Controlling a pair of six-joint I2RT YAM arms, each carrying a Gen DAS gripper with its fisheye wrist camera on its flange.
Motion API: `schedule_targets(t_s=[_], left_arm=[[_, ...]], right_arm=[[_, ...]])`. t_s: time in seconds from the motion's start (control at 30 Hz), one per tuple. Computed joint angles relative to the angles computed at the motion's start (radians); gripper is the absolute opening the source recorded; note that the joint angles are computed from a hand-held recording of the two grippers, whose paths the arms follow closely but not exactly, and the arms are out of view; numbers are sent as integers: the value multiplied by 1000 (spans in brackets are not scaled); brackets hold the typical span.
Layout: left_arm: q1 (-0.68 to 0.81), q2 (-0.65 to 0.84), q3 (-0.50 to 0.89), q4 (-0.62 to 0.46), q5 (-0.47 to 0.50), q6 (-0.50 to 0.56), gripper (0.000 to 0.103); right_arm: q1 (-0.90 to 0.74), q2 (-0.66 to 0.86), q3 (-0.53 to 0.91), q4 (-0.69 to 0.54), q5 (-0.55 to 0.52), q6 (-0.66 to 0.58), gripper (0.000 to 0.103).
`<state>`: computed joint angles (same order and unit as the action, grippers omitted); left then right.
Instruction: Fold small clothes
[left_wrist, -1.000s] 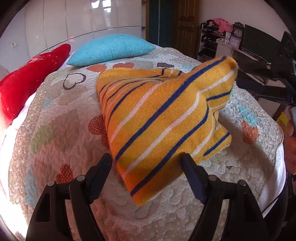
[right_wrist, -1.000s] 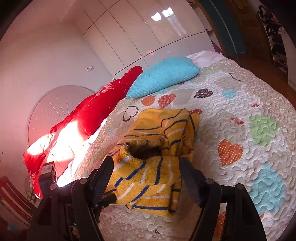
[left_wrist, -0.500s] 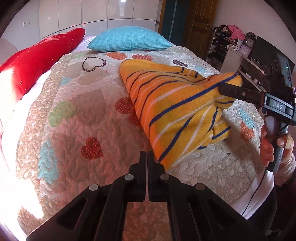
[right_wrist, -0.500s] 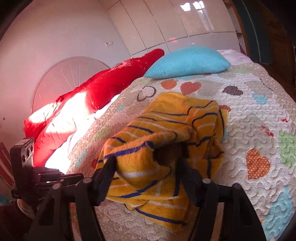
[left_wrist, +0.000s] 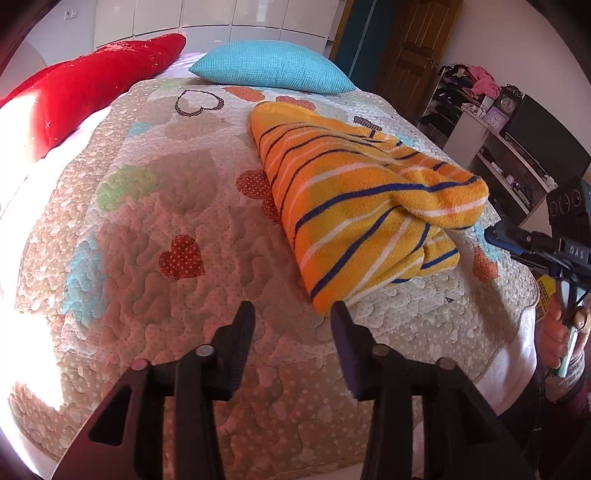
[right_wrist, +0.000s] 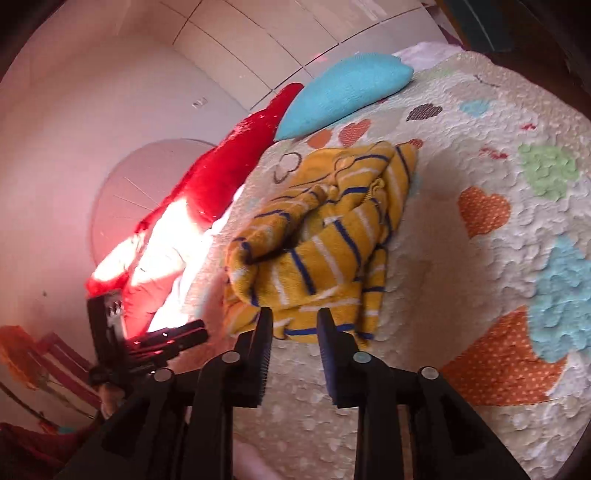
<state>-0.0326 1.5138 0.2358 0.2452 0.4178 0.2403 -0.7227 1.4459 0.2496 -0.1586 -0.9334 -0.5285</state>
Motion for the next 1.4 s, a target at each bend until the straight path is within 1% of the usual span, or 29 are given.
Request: schedule_targets(t_s=[0.07,0.1,0.13,0.17,0.2,0.23,0.27,0.3,0.33,0.37,0.43,0.53,0.57,0.63,0.67,0.7,0.77,0.8,0.83,0.87,0.93,1.03,1.07,1.13,1.17,1.2,1.27,1.33,1.4], left_arm=[[-30,-14,4,-7,6,-20,48],[-61,-24,5,-1,-10,-32,48],[-100,-32,0,19,-38,-42,50],[-144,-30,-3,47,-72,-48,51],[-190,-15,-1,81,-111,-51,54],[-237,12,4,116,-154,-50,54],[-282,52,17,148,-200,-47,54],[-315,104,40,174,-244,-39,54],[-342,157,64,195,-281,-34,54],[-355,206,88,207,-300,-31,54],[-350,275,132,203,-289,-35,54],[-330,305,146,207,-249,-58,54],[-332,305,144,209,-250,-60,53],[-339,306,142,209,-266,-51,53],[-341,308,143,206,-270,-43,53],[-342,306,144,197,-271,-33,52],[-339,287,147,157,-270,-12,51],[-336,275,145,142,-270,-3,50],[-334,262,141,131,-270,5,50],[-331,253,138,121,-270,13,50],[-328,242,131,110,-271,18,50],[-322,199,114,74,-264,11,50],[-316,169,101,58,-252,12,50],[-296,98,78,23,-222,14,50],[-286,61,69,4,-205,14,50],[-275,30,66,-15,-191,10,50],[-254,-13,69,-41,-171,-14,51],[-243,-30,77,-47,-173,-46,51],[-231,-38,86,-54,-166,-76,52]], right_arm=[[42,-145,-87,101,67,65,46],[91,-248,-133,142,121,110,54],[154,-355,-174,169,181,150,59],[231,-459,-208,189,256,186,68],[330,-532,-235,225,349,218,71],[432,-554,-245,267,452,234,71],[539,-525,-240,320,563,253,71],[612,-451,-223,388,636,253,71],[659,-344,-186,455,676,248,71],[679,-252,-146,493,680,232,71],[694,-82,-52,532,664,222,65],[682,133,98,486,548,218,34],[692,192,140,451,532,229,21],[695,273,168,442,518,244,19],[674,292,164,445,469,253,18],[613,302,164,405,370,244,17],[467,319,183,241,149,157,17],[395,324,188,135,76,66,20],[335,330,192,45,54,-23,20],[292,314,170,18,92,-69,20],[231,265,100,66,211,-98,19],[116,233,76,49,245,-131,20],[80,188,60,41,232,-136,20],[18,93,48,-9,149,-145,22],[7,40,37,-8,103,-112,30],[1,-8,17,25,67,-67,44],[52,-91,-33,161,50,89,57],[145,-73,-59,335,98,254,57],[208,2,-71,487,145,349,57]])
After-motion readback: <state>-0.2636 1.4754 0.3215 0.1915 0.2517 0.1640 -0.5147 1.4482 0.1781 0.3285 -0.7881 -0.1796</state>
